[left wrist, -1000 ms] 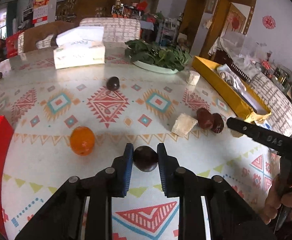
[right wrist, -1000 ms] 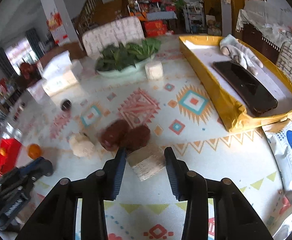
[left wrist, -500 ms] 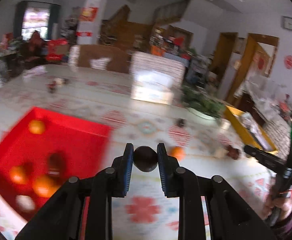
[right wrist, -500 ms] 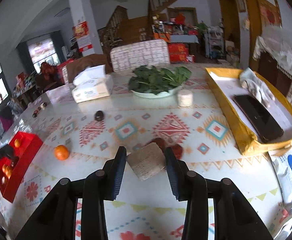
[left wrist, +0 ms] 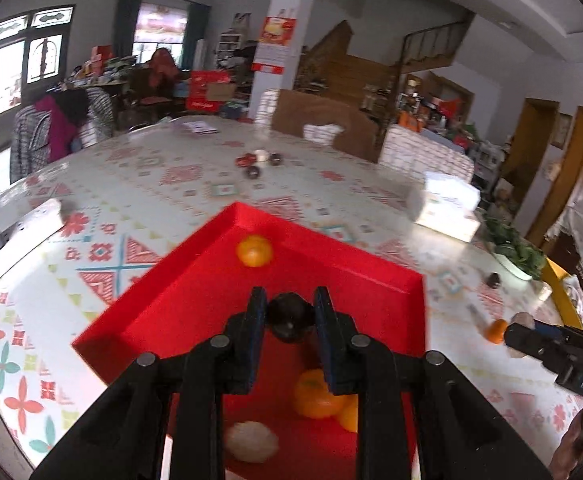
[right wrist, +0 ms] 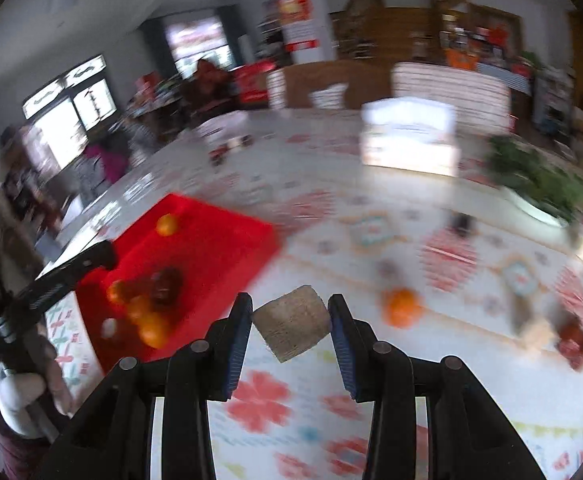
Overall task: Organize fruits
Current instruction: 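Carry the dark fruit and square rice cake into the red tray and open both tools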
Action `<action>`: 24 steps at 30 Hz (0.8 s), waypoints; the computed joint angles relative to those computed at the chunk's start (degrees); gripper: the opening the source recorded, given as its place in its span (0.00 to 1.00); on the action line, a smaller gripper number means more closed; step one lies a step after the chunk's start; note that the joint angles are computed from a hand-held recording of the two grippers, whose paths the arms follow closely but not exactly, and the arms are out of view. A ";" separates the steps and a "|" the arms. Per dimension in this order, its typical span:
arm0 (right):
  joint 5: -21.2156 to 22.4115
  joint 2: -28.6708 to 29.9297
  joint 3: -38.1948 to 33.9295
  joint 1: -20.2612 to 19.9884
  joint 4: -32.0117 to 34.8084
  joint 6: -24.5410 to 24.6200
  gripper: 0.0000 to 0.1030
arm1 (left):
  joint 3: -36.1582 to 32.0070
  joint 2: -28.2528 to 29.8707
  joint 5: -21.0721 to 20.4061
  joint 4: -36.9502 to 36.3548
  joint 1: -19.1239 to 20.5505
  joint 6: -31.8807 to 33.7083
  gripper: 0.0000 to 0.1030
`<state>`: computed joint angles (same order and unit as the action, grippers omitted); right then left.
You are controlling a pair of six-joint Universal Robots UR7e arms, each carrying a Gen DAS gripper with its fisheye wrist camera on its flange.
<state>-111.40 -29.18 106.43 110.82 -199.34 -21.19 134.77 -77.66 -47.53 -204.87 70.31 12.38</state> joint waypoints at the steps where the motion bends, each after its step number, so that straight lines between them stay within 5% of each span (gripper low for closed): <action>1: -0.25 1.42 -1.65 0.80 1.19 -0.29 0.42 | -0.41 -0.06 -0.17 0.42 0.84 -0.10 0.23; 16: -4.80 16.12 -22.40 5.10 16.43 -2.53 0.42 | -5.21 1.27 -3.23 4.08 7.76 -1.40 0.25; 22: -4.43 16.86 -23.48 5.15 16.94 -2.85 0.43 | -3.64 0.12 -3.35 1.74 6.68 -1.46 0.40; 24: -4.66 16.89 -23.37 5.35 16.44 -3.28 0.52 | -2.90 -0.59 -3.06 0.98 5.87 -1.73 0.43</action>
<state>-116.07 -12.29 83.06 116.17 -182.89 -24.46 131.87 -78.25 -50.59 -203.89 76.18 10.65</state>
